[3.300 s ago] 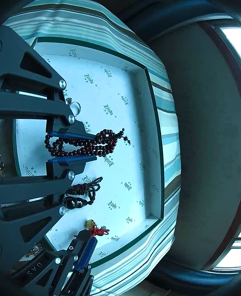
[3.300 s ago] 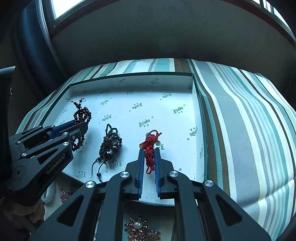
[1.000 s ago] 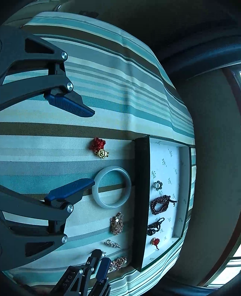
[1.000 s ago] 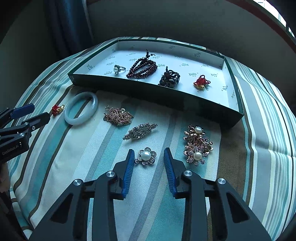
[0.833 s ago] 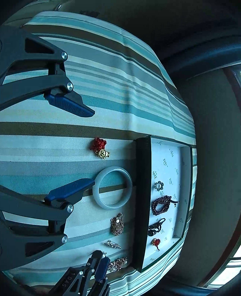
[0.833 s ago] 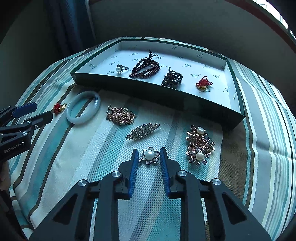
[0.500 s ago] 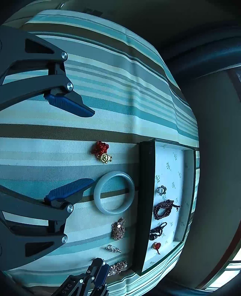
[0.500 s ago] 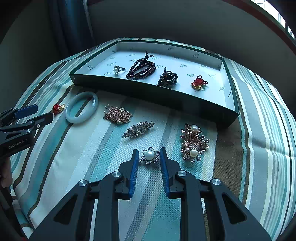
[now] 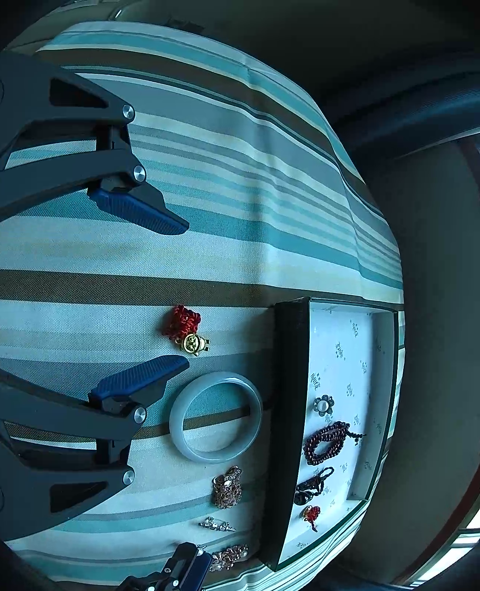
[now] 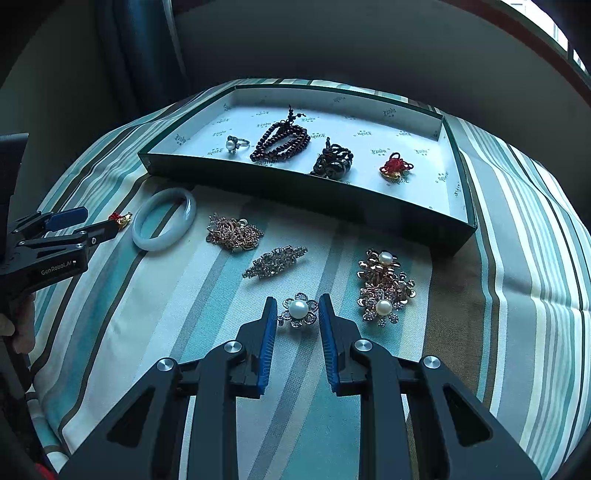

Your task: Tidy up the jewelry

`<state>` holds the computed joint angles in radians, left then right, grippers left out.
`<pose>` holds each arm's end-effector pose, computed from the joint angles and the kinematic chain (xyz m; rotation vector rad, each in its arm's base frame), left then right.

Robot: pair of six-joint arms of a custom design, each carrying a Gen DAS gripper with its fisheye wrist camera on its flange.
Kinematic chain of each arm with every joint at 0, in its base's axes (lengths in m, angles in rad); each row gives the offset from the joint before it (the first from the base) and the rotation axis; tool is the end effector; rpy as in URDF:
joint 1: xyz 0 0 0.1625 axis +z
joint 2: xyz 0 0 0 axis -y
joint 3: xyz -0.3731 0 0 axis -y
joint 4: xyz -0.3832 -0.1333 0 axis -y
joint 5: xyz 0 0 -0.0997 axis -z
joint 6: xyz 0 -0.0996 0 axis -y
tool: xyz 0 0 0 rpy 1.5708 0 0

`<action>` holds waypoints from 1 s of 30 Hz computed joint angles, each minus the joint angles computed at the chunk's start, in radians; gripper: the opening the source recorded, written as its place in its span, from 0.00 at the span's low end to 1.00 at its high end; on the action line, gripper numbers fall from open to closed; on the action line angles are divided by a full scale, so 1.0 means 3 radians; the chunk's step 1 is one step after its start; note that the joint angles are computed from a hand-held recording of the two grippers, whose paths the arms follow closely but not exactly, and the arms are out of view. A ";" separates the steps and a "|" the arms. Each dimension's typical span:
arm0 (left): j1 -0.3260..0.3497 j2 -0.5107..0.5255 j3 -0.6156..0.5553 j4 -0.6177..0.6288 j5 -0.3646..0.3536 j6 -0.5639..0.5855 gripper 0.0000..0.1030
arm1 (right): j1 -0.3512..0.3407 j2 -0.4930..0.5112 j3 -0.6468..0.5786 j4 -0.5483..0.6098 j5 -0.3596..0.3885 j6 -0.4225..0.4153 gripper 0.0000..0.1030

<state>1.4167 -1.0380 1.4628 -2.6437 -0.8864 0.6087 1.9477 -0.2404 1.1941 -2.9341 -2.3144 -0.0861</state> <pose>0.0919 -0.6870 0.3246 0.5962 2.2206 -0.5639 0.3206 -0.6311 -0.0887 0.3603 -2.3729 0.6268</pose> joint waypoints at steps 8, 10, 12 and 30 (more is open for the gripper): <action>0.0032 0.0057 -0.0114 0.0177 -0.0169 0.0069 0.45 | -0.0031 -0.0010 0.0007 0.0006 0.0037 0.0035 0.23; 0.0038 0.0045 -0.0133 0.0276 -0.0240 0.0040 0.37 | -0.0031 -0.0010 0.0007 0.0003 0.0039 0.0035 0.23; 0.0040 0.0029 -0.0134 0.0351 -0.0303 0.0032 0.25 | -0.0031 -0.0011 0.0006 0.0007 0.0039 0.0036 0.23; 0.0027 -0.0107 -0.0002 0.0406 -0.0373 0.0006 0.15 | -0.0019 -0.0010 -0.0013 -0.0009 0.0049 0.0042 0.23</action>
